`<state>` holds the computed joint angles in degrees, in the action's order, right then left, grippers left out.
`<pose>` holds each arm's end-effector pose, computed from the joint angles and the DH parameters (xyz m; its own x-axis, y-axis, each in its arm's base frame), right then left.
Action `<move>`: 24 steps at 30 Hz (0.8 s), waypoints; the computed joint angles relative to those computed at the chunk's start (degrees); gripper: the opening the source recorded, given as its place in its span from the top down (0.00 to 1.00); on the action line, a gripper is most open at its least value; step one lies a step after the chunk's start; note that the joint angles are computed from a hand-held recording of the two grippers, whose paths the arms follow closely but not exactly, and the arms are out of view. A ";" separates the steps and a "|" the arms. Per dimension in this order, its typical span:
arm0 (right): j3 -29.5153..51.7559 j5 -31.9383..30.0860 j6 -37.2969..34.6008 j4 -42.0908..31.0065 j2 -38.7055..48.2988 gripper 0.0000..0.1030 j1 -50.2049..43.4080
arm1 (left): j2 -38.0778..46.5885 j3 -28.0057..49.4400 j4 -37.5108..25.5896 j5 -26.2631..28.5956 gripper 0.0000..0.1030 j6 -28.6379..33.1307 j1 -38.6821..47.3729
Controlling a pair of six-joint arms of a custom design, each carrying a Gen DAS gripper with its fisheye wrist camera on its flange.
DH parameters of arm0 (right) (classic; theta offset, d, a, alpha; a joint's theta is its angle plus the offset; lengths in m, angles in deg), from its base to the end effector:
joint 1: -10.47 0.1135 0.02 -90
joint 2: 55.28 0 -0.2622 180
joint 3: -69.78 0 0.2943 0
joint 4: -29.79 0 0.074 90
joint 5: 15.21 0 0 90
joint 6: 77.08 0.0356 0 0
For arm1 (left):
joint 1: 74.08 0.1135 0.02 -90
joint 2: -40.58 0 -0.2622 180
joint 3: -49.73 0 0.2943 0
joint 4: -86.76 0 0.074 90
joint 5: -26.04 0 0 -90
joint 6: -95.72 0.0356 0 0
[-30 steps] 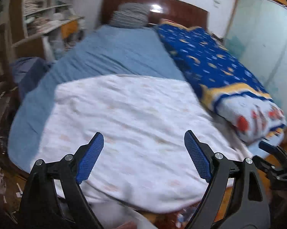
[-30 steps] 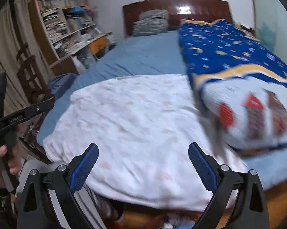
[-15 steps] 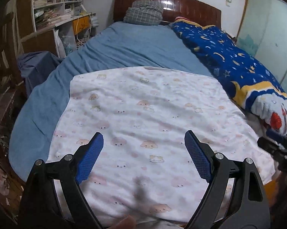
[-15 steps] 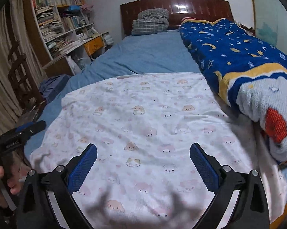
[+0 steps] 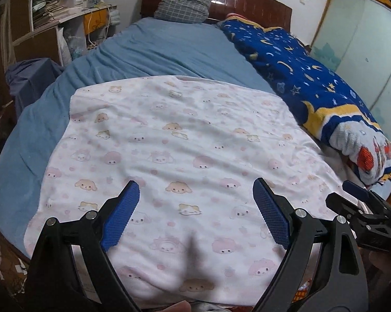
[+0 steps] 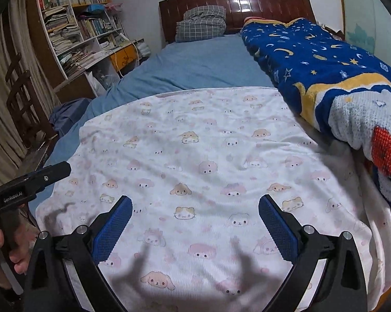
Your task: Collect trash
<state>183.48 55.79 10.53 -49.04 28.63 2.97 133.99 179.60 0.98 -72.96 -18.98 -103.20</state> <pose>0.3170 -0.0300 0.4391 -0.7444 0.0582 -0.6652 -0.1193 0.9686 0.2183 0.3027 -0.1623 0.4673 -0.7655 -0.0460 -0.6418 0.0789 0.9832 -0.1646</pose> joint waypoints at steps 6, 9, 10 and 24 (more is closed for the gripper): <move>-0.16 0.67 -0.31 0.23 -0.08 0.07 0.00 | -0.69 -0.74 -0.17 -3.10 0.14 -0.37 -1.20; -0.64 0.95 -0.11 0.55 -0.56 0.07 -0.02 | -0.56 -0.71 -0.53 -4.01 0.14 -0.05 -1.63; -0.77 1.09 -0.01 0.60 -0.71 0.07 0.06 | -0.38 -0.52 -0.91 -4.87 0.14 0.00 -1.97; -0.90 0.50 0.17 0.42 -1.08 0.07 -0.78 | 0.01 0.17 -1.27 -5.65 0.14 0.04 -2.54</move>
